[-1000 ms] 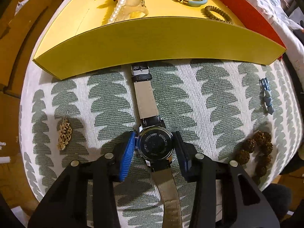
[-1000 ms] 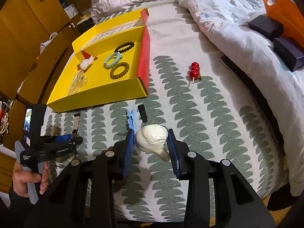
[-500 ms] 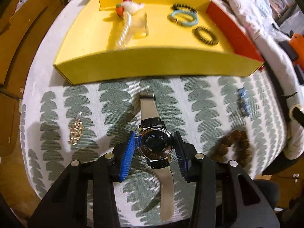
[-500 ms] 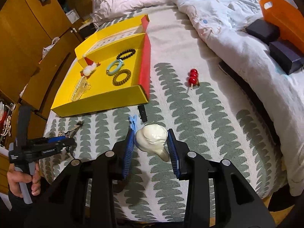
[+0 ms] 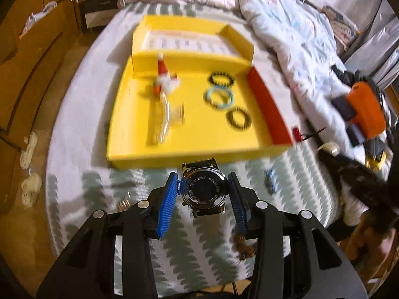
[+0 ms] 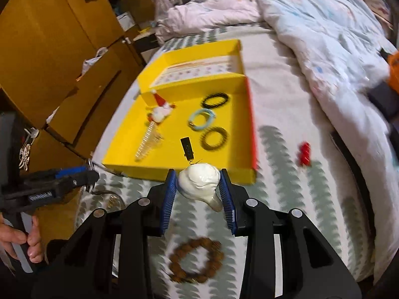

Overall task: Organize jewelry
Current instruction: 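Carry the white charm with right tool while left tool carries the watch into box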

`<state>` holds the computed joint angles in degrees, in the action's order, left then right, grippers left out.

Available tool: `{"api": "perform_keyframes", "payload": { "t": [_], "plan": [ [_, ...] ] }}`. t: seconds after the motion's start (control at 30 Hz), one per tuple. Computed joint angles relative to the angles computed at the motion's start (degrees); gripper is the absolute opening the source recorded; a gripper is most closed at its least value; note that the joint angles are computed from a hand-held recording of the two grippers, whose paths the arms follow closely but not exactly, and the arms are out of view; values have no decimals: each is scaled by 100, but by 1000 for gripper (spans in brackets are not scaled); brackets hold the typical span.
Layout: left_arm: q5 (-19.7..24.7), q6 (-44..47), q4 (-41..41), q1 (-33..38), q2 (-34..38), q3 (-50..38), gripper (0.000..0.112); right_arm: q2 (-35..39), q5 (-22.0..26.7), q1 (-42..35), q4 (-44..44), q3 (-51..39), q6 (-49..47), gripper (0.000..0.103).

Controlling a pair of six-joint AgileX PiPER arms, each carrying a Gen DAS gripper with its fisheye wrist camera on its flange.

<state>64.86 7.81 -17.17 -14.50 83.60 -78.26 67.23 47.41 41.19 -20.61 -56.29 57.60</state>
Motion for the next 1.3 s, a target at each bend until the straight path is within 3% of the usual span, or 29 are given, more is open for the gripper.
{"api": "perform_keyframes", "payload": {
  "t": [0.33, 0.53, 0.87, 1.3],
  "plan": [
    [190, -161, 13, -30, 1347, -1735, 42, 1889, -566, -966, 1555, -1325, -2019, 36],
    [-163, -264, 302, -261, 2034, -1960, 42, 2539, -900, -1297, 2083, -1311, -2632, 36],
    [-161, -407, 546, -438, 3214, -2821, 42, 3167, -837, -1469, 2248, -1550, -2951, 36],
    [-25, -444, 823, -427, 3885, -3289, 42, 3734, -651, -1350, 1827, -1844, -2688, 37]
  ]
}}
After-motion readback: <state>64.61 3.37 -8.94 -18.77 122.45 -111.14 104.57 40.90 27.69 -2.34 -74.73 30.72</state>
